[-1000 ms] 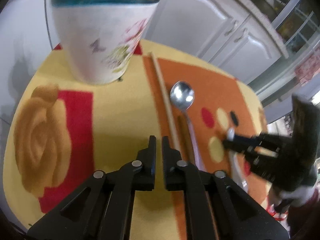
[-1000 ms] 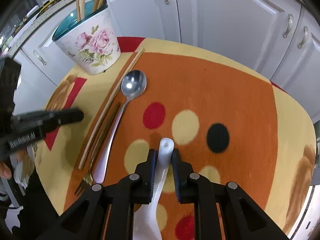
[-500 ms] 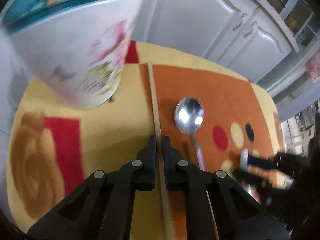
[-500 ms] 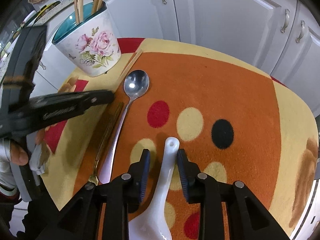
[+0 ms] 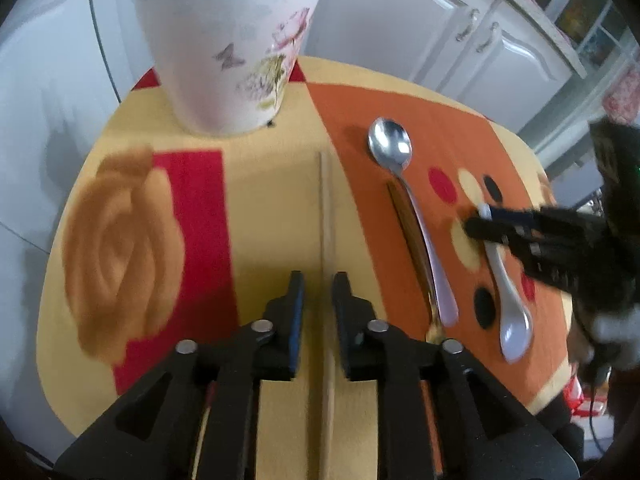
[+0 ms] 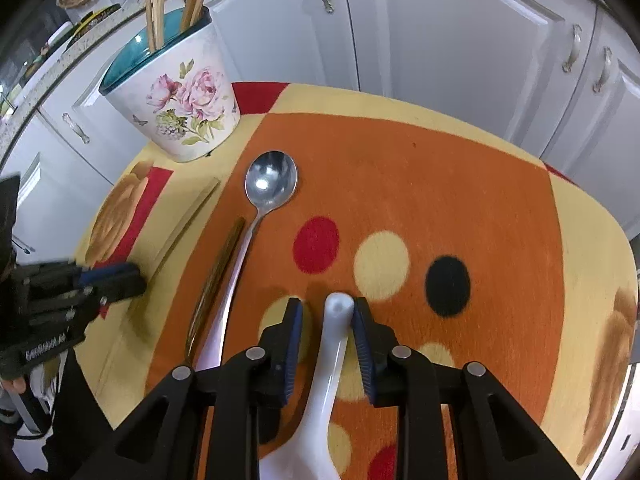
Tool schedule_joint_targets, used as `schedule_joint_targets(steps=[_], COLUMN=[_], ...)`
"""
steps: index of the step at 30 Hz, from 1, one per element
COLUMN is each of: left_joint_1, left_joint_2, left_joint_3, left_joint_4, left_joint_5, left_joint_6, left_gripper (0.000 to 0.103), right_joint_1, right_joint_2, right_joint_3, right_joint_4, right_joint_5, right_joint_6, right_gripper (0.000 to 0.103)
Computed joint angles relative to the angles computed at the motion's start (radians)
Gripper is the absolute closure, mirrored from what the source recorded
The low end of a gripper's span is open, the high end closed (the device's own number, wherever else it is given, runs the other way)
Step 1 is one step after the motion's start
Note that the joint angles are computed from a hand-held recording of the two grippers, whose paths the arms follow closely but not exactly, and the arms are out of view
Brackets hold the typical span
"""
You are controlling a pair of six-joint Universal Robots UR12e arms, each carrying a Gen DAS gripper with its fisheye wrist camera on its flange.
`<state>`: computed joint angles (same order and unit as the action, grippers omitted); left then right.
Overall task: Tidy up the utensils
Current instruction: 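Lift the white spoon and chopstick and carry them to the floral holder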
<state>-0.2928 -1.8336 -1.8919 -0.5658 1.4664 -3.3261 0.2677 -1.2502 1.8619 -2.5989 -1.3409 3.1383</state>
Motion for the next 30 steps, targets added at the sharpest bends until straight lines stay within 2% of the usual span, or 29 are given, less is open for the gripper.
schedule_joint_targets(steps=[3, 5, 7, 8, 9, 11, 13, 17, 22, 30], left_joint_1=[-0.012, -0.034, -0.045, -0.044, -0.041, -0.03, -0.004, 0.025, 0.053, 0.065], left_joint_2=[-0.038, -0.067, -0.091, -0.098, -0.103, -0.102, -0.083, -0.024, 0.049, 0.125], left_joint_3=[0.052, 0.091, 0.126, 0.135, 0.141, 0.138, 0.114, 0.044, -0.022, -0.07], left_joint_4=[-0.026, -0.042, -0.06, -0.061, -0.058, -0.053, -0.034, 0.067, 0.165, 0.277], left_joint_5=[0.036, 0.093, 0.123, 0.12, 0.112, 0.075, -0.012, -0.08, -0.113, -0.137], left_joint_6=[-0.01, 0.032, 0.043, 0.046, 0.053, 0.049, 0.012, -0.033, -0.051, -0.066], left_gripper=[0.085, 0.085, 0.086, 0.088, 0.097, 0.099, 0.099, 0.099, 0.099, 0.099], right_joint_1=[0.001, -0.003, -0.006, -0.007, -0.008, -0.011, -0.012, -0.017, -0.02, -0.003], right_joint_2=[-0.002, -0.004, -0.008, -0.01, -0.013, -0.02, -0.03, -0.051, -0.075, -0.101], right_joint_3=[0.001, 0.004, 0.008, 0.009, 0.011, 0.017, 0.022, 0.031, 0.037, 0.037], right_joint_4=[-0.001, -0.001, -0.005, -0.007, -0.013, -0.028, -0.046, -0.086, -0.123, -0.165], right_joint_5=[-0.01, -0.001, 0.008, 0.009, 0.013, 0.029, 0.041, 0.072, 0.115, 0.115], right_joint_6=[-0.014, -0.012, -0.008, -0.008, -0.006, -0.002, -0.001, 0.006, 0.015, -0.008], right_gripper=[0.089, 0.089, 0.09, 0.09, 0.09, 0.09, 0.09, 0.09, 0.09, 0.091])
